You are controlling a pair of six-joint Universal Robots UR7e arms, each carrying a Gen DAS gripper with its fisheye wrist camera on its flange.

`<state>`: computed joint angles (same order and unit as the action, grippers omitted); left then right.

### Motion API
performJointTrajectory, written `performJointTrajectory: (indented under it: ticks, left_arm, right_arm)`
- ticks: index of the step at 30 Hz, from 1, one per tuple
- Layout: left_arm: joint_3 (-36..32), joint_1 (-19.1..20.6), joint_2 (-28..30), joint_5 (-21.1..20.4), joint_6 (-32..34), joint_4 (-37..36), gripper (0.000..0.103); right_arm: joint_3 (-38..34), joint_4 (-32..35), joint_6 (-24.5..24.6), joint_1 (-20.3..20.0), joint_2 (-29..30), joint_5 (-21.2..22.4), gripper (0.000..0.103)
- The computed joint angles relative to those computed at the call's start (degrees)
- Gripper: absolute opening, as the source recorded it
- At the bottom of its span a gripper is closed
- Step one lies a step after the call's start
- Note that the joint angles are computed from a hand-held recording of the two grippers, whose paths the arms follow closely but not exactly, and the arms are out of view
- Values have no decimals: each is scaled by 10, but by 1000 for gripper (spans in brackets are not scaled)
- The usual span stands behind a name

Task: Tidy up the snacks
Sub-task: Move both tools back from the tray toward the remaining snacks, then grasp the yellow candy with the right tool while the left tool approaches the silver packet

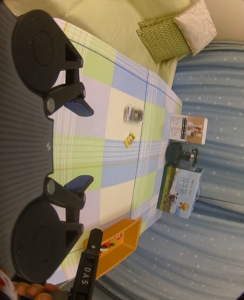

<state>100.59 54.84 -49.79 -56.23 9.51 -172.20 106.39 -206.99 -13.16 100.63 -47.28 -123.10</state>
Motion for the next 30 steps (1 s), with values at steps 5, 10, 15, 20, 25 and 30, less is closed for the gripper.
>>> performJointTrajectory:
  ticks: [5,10,15,20,25,30]
  left_arm:
    - [-24,13,10,4,8,4,66]
    - [-61,27,30,9,24,10,66]
    - [-111,40,60,10,44,18,66]
    - [-172,55,100,8,68,28,66]
    - [-240,72,146,11,90,40,66]
    - [-317,90,196,12,110,56,66]
  right_arm:
    - [-38,21,-14,-3,25,12,56]
    - [-79,42,-39,-10,50,28,56]
    - [-119,58,-67,-23,72,49,56]
    - [-165,78,-98,-40,99,76,56]
    - [-222,106,-126,-58,133,103,56]
    - [-292,147,-154,-74,173,122,56]
